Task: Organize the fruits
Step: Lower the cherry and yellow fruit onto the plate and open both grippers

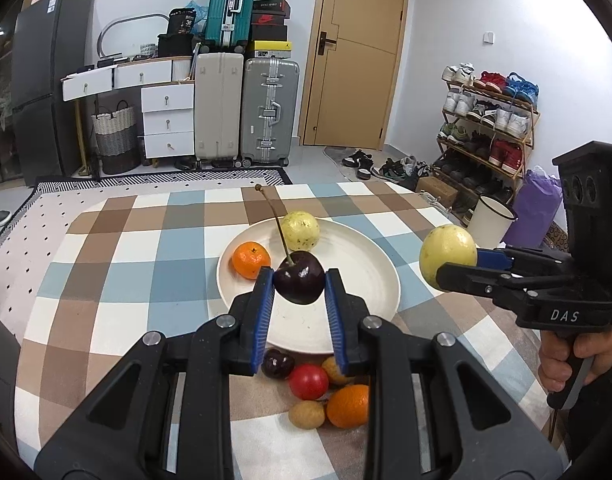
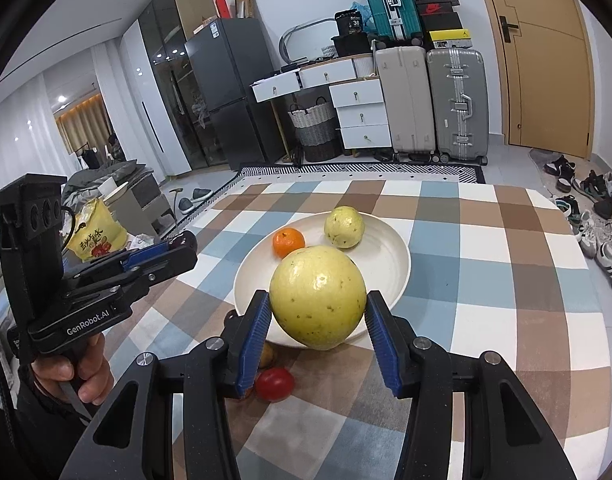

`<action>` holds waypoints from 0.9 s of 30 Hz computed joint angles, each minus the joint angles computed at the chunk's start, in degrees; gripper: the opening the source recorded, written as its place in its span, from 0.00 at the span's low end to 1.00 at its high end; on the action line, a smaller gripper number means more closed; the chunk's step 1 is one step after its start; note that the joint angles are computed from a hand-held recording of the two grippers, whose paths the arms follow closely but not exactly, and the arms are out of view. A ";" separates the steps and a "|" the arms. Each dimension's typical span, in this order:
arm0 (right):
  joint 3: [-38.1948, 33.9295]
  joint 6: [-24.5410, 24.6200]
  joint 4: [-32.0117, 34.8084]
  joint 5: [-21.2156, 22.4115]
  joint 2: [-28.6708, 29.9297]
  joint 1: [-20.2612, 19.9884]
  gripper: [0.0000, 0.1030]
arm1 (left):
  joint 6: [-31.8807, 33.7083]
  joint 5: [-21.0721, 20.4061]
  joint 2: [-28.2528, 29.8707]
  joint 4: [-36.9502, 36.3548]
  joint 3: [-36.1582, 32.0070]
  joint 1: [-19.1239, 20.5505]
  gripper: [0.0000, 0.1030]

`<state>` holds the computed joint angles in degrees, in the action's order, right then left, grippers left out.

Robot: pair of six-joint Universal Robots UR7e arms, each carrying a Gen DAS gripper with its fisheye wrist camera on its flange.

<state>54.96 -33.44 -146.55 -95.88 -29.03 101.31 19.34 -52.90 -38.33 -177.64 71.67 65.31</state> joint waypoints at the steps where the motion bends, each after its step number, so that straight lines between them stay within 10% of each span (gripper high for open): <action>1: -0.20 0.14 0.08 0.05 0.13 0.01 0.48 | 0.14 -0.13 0.50 0.34 -0.85 0.17 0.22; 27: -13.92 1.97 7.33 -4.01 10.37 -0.10 0.48 | 1.09 1.00 10.00 7.55 -14.66 4.10 0.22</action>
<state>41.04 -31.46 -139.22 -99.89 -18.66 101.22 20.44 -51.91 -28.34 -170.08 57.01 69.41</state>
